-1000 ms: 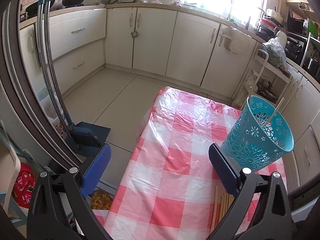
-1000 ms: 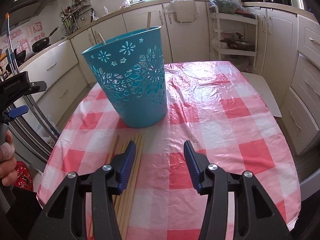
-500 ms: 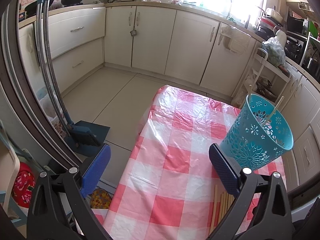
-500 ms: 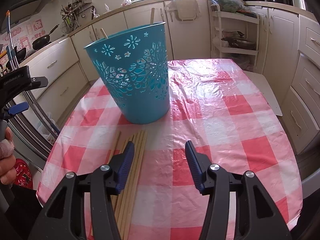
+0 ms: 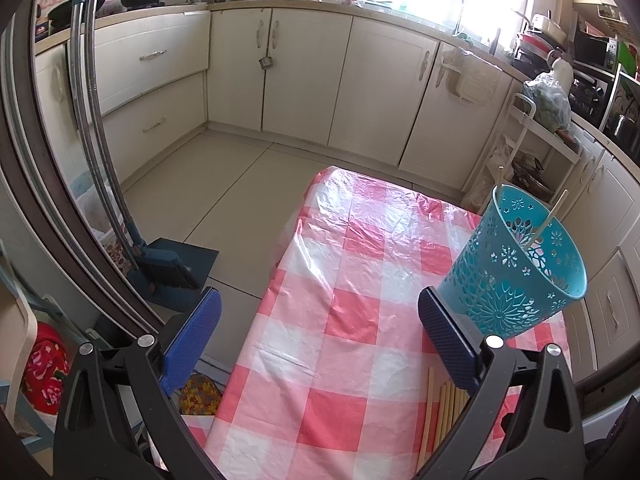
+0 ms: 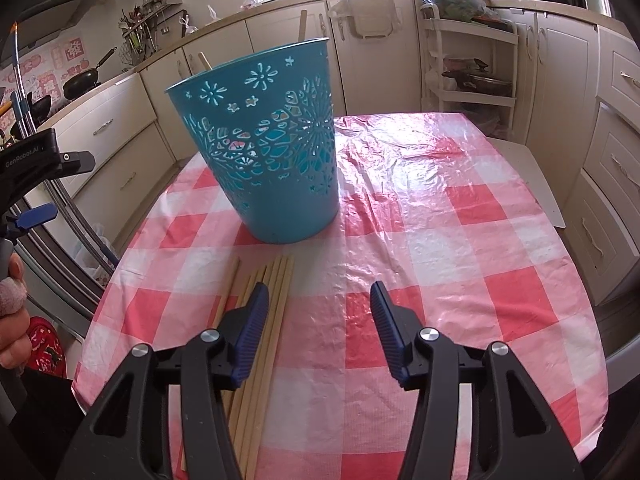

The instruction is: Organize utensils

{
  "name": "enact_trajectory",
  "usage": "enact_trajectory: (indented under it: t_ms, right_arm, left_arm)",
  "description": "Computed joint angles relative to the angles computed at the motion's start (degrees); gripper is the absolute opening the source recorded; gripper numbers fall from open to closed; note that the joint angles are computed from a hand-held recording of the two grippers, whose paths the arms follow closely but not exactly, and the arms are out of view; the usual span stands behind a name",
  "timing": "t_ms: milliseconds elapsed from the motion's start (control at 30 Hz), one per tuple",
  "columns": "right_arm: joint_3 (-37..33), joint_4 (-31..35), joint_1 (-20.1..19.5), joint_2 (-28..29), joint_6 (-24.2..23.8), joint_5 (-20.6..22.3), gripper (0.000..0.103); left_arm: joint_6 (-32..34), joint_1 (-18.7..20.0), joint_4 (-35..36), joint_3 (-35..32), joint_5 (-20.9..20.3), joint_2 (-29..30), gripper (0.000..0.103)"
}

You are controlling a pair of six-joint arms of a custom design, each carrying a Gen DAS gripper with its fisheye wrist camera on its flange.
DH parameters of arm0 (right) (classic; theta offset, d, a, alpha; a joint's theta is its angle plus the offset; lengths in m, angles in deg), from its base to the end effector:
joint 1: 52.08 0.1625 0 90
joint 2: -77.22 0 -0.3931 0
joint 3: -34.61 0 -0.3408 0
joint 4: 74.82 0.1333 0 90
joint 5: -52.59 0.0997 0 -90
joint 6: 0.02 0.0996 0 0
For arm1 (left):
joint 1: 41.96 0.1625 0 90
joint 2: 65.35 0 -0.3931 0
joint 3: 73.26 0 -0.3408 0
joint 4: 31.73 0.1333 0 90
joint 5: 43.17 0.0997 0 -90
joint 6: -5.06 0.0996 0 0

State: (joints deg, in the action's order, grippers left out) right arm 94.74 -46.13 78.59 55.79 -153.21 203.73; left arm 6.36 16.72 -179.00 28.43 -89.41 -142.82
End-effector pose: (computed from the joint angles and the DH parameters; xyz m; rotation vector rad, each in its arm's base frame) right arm 0.3988 -0.3935 0.0103 0.0076 -2.2335 1.0964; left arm -0.0970 -0.5484 0.4005 0.3978 2.3731 -0.9332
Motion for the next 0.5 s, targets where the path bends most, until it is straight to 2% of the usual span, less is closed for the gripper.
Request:
enact_trajectory:
  t_ms: [500]
  right_arm:
    - [0.0, 0.1, -0.1, 0.1, 0.2, -0.1, 0.052]
  left_arm:
    - [-0.2, 0.0, 0.3, 0.0, 0.0, 0.0, 0.095]
